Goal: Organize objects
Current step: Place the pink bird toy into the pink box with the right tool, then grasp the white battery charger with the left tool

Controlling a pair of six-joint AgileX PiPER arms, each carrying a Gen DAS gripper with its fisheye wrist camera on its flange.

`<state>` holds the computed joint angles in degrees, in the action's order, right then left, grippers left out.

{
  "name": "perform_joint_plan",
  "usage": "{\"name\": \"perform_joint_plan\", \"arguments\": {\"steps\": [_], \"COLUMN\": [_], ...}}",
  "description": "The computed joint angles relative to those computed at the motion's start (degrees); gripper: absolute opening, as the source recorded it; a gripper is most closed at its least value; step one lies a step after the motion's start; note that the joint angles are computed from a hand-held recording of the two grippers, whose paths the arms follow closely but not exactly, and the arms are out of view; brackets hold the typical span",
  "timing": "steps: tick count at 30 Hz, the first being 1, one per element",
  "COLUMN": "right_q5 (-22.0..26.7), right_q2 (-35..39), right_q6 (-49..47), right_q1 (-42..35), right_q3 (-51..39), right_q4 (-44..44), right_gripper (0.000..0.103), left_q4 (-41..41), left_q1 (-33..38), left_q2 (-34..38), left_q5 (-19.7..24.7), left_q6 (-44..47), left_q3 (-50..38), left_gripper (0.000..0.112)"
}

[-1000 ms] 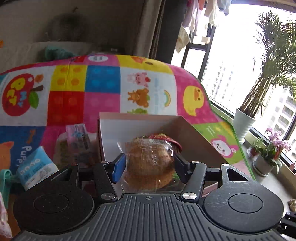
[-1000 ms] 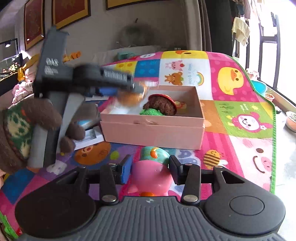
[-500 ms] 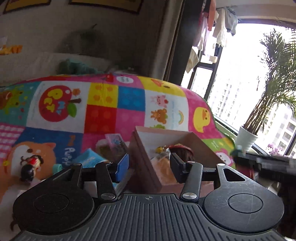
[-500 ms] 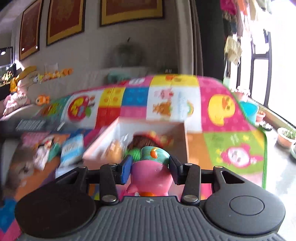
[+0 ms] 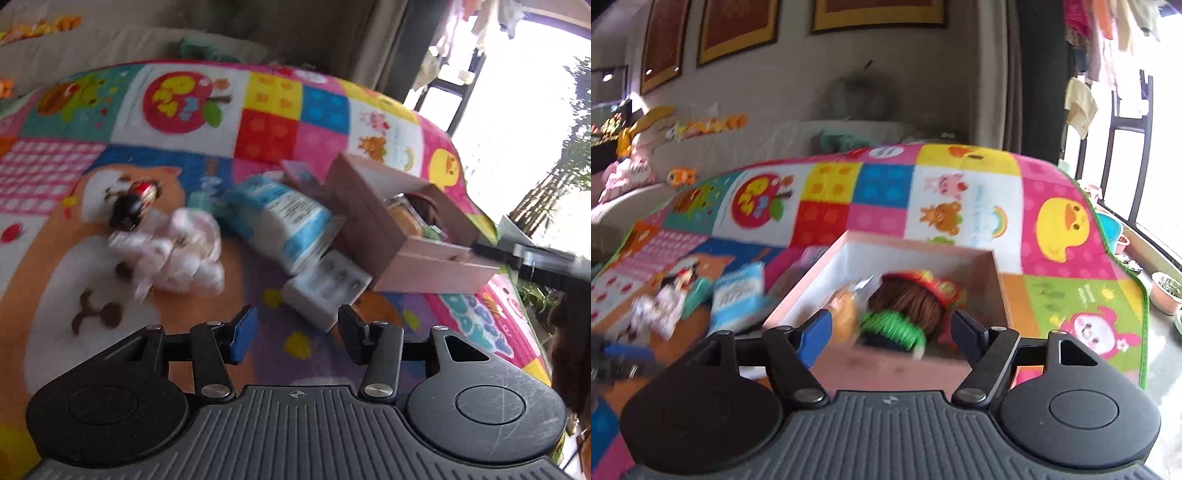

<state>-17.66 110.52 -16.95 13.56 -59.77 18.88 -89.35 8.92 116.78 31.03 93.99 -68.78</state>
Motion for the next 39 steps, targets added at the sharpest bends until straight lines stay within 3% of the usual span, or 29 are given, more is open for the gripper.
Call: {"name": "perform_joint_plan", "arguments": {"steps": [3, 6, 8, 12, 13, 15, 18, 23, 28, 30, 35, 37, 39], "right_q5": [-0.49, -0.83, -1.75, -2.96, -3.16, -2.5, -3.53, -4.0, -4.78, -4.45, -3.21, -3.56, -3.7], "right_q2": [-0.5, 0.64, 1.58, 1.43, 1.35, 1.45, 1.25, 1.08, 0.9, 0.9, 1.21, 1.2, 1.25], "right_q6": [7.56, 13.44, 14.46, 21.68, 23.17, 26.28, 25.23, 24.38, 24.58, 23.64, 22.84, 23.58, 23.81], "right_q1": [2.11, 3.65, 4.25, 2.94, 2.66, 2.13, 2.55, 2.88, 2.84, 3.12, 3.2, 3.03, 2.96], "right_q3": [5.08, 8.22, 9.49, 10.85, 10.94, 10.74, 11.39, 11.76, 12.23, 12.08, 11.3, 11.52, 11.47], "right_q4": [-5.77, -8.93, -8.19, -12.48, -13.36, -16.54, -16.15, -15.29, -15.07, -14.34, -13.25, -13.92, -14.0], "right_gripper": [0.076, 0.076, 0.077, 0.083, 0.088, 0.088, 0.088, 0.089, 0.096, 0.098, 0.099, 0.1, 0.1], "left_q4": [0.82, 10.84, 17.53, 27.06, 28.24, 28.33, 28.59, 28.04, 39.29, 37.26, 36.14, 32.68, 24.59], "left_q1": [-2.88, -6.01, -7.02, -5.64, -5.34, -5.28, -6.1, -8.28, -13.67, -14.9, -13.57, -12.44, -10.09], "left_q2": [2.05, 5.67, 7.73, 10.22, 10.18, 8.72, 5.93, 6.19, 8.18, 7.76, 7.38, 5.21, 1.78], "left_q5": [-2.17, -6.16, -6.56, 2.59, 4.45, 5.4, 3.76, 0.56, -6.52, -9.88, -8.52, -9.08, -8.88], "left_q6": [0.84, -9.01, -14.67, -20.85, -20.5, -15.51, -11.62, -17.96, -27.4, -22.98, -22.22, -18.64, -8.9], "left_q3": [-4.5, -11.25, -14.65, -19.11, -19.08, -16.57, -12.46, -13.76, -16.7, -15.01, -14.41, -10.54, -4.32], "left_gripper": [0.054, 0.053, 0.053, 0.053, 0.053, 0.054, 0.055, 0.054, 0.055, 0.057, 0.055, 0.053, 0.053]}}
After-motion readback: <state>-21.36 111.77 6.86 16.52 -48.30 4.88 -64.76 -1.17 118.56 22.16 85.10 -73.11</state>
